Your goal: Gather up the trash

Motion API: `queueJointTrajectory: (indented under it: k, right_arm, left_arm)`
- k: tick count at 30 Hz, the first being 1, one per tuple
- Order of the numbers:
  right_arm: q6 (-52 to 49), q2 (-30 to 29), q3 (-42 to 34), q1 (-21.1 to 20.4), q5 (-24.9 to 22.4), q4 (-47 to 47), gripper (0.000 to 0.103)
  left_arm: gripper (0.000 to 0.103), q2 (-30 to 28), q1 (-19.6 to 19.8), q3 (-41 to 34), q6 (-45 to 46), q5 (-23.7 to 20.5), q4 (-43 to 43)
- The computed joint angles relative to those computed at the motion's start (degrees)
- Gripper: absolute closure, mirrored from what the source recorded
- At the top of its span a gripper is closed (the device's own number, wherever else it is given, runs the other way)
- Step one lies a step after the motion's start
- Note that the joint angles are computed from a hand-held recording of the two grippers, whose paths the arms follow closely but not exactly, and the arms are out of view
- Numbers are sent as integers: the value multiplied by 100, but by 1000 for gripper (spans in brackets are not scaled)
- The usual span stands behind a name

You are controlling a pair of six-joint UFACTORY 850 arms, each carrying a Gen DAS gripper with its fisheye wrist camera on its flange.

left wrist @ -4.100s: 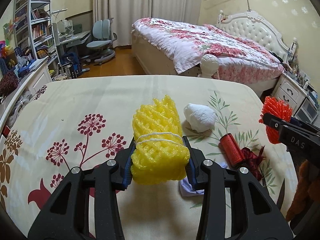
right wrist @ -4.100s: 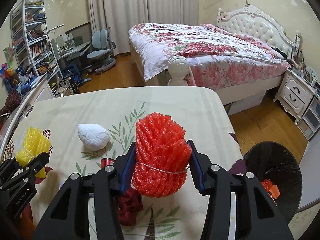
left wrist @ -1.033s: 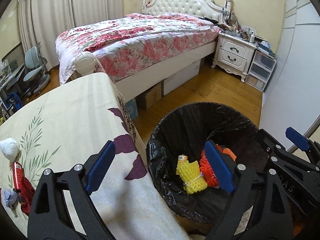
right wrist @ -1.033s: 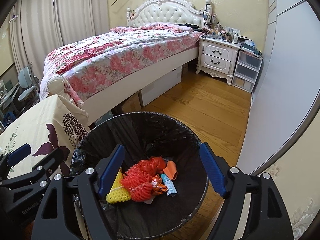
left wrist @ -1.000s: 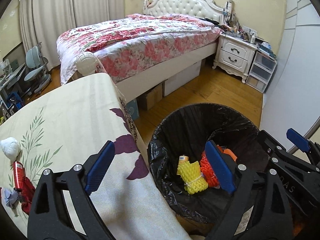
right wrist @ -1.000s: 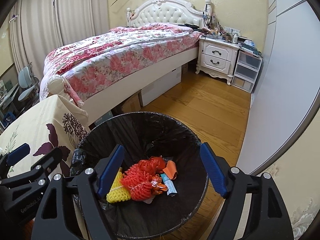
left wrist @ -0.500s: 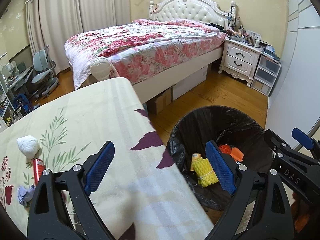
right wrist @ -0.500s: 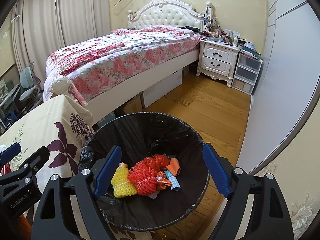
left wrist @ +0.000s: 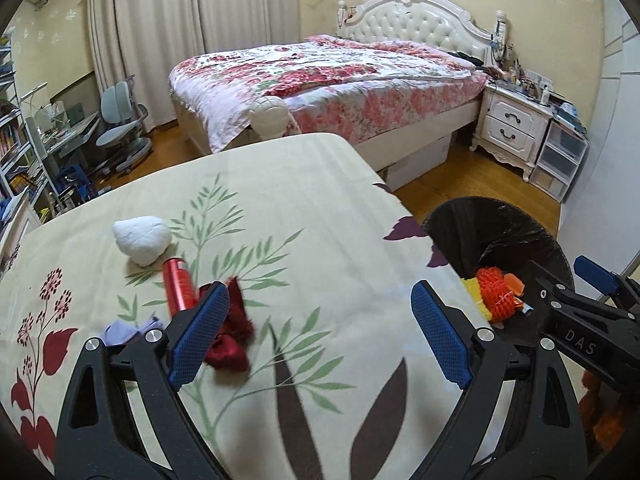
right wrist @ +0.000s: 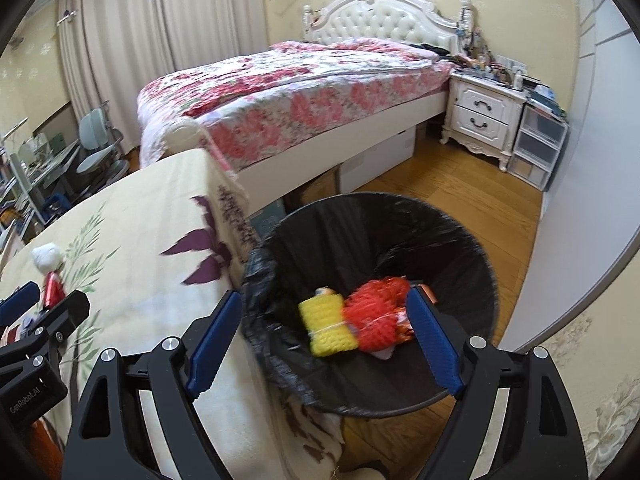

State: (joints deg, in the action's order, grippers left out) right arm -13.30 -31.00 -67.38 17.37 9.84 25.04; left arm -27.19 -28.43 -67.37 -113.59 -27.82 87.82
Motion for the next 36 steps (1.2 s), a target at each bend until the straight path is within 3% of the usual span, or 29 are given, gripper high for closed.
queueJointTrajectory:
  k: [4, 12, 21, 25, 28, 29, 31, 33, 36]
  right_arm:
    - [1026, 56, 65, 194, -75, -1110, 22]
    - [1704, 32, 33, 591, -185, -2037, 22]
    - [1622, -60, -60, 924, -334, -2191, 22]
    - [702, -97, -127, 1025, -402, -1382, 22]
    - [571, -120, -164, 1062, -430, -1254, 22]
    - [560, -129, -177, 1066, -445, -1251, 22]
    - [290, -139, -189, 1094, -454, -1006, 22]
    - [148, -156, -215, 1119, -478, -888, 22]
    - [248, -175, -252, 1171, -520, -1014, 22]
  left_arm:
    - [13, 331, 70, 469, -298, -202, 146]
    - [13, 877, 368, 1299, -600, -403, 90]
    - [13, 1080, 685, 1648, -358, -321, -130]
    - [13, 975, 798, 1561, -74, -172, -110]
    - [13, 928, 914, 1505, 107, 74, -150]
    - [15, 924, 960, 1501, 153, 186, -163]
    - [35, 905, 1049, 1481, 326, 407, -312]
    - [45, 950, 1145, 1563, 110, 740, -78]
    - [57, 1012, 1135, 1661, -190, 798, 259]
